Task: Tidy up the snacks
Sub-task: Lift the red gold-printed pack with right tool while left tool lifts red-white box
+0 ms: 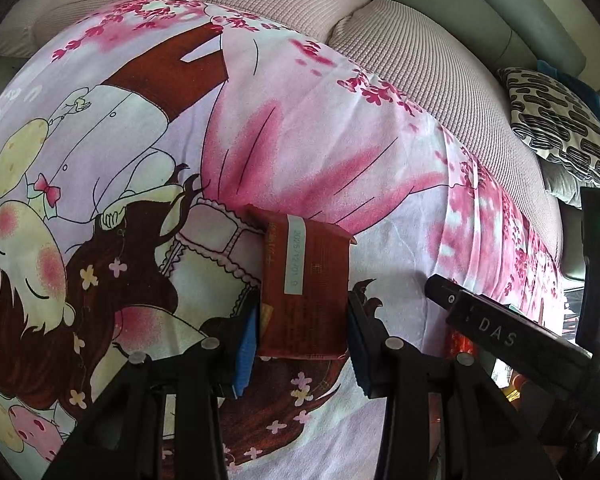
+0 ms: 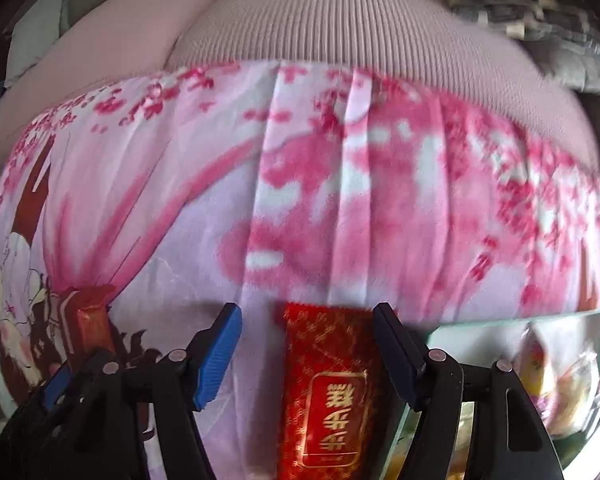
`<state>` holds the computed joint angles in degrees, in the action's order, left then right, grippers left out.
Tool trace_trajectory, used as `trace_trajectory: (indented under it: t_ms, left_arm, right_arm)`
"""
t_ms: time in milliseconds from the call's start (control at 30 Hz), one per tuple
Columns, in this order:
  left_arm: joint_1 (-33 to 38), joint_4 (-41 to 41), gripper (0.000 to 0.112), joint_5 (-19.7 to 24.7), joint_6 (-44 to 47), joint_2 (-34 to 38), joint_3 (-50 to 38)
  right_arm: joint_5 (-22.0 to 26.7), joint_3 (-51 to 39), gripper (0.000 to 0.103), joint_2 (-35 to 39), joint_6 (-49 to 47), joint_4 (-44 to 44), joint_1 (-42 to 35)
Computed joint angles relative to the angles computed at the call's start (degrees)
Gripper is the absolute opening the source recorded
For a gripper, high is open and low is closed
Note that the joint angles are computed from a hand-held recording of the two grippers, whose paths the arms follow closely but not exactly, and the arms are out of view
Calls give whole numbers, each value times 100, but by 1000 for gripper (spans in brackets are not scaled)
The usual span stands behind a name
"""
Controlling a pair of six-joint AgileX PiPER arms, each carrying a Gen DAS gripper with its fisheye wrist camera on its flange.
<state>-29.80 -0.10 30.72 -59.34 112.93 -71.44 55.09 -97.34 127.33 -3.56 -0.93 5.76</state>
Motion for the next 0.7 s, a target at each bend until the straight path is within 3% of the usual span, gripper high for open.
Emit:
trace_trajectory:
  t_ms: [100, 400, 567, 700]
  left_arm:
    - [15, -28, 42, -19, 27, -12, 22]
    - [5, 61, 41, -23, -39, -66, 96]
    - [-35, 85, 41, 17, -106, -121, 153]
    - [-80, 47, 41, 18, -97, -203, 267]
  right_arm:
    - [-126, 79, 72, -23, -59, 51, 3]
    - [308, 718, 72, -677, -960, 1320, -263]
    - [399, 795, 73, -823, -1002, 1395, -277]
    - [37, 906, 73, -929, -605, 624, -202]
